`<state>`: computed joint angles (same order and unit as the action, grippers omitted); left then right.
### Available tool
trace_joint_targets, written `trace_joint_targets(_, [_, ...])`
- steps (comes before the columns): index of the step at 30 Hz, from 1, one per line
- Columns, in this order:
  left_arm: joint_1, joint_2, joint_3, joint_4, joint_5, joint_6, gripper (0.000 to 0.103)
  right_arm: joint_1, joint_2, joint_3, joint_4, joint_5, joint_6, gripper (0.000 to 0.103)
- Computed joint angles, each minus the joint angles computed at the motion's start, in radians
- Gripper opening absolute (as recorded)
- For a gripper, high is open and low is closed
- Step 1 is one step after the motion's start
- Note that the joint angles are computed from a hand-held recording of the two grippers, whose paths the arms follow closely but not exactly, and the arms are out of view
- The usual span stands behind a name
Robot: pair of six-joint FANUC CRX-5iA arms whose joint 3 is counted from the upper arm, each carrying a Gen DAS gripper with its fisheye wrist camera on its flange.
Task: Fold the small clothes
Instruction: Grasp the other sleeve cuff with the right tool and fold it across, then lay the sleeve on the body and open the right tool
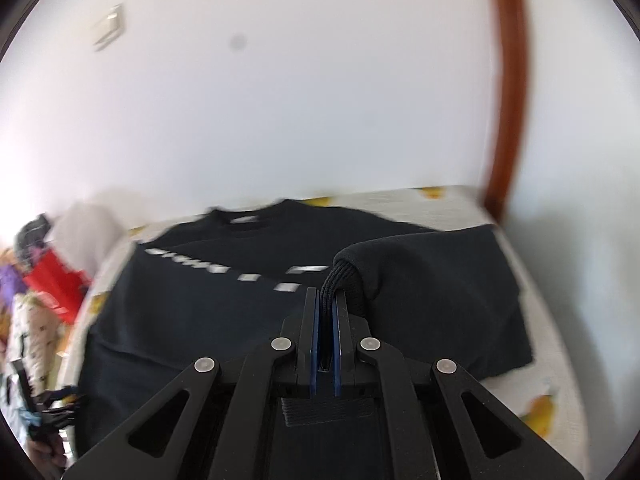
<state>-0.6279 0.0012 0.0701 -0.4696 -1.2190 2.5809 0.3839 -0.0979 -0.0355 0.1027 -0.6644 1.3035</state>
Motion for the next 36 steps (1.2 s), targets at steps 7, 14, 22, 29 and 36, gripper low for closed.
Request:
trace_joint_targets(7, [-0.009,0.019,0.009,-0.033,0.015,-0.013,0.074,0.172,0.129,0.152,-0.159,-0.036,0.147,0.005])
trace_joint_targets(14, [-0.026,0.036,0.02,-0.065,0.014,-0.024,0.082,0.23,0.309,0.345,-0.302,-0.087,0.239,0.005])
trace_joint_targets(22, [-0.023,0.04,0.023,-0.054,0.012,-0.03,0.09,0.248,0.5,0.572,-0.412,-0.179,0.231,0.005])
trace_joint_targets(29, [-0.018,0.041,0.021,-0.046,0.015,-0.035,0.094,0.261,0.616,0.683,-0.408,-0.271,0.21,0.016])
trace_joint_targets(36, [-0.019,0.042,0.022,-0.048,0.014,-0.035,0.094,0.271,0.498,0.507,-0.324,-0.164,0.318,0.041])
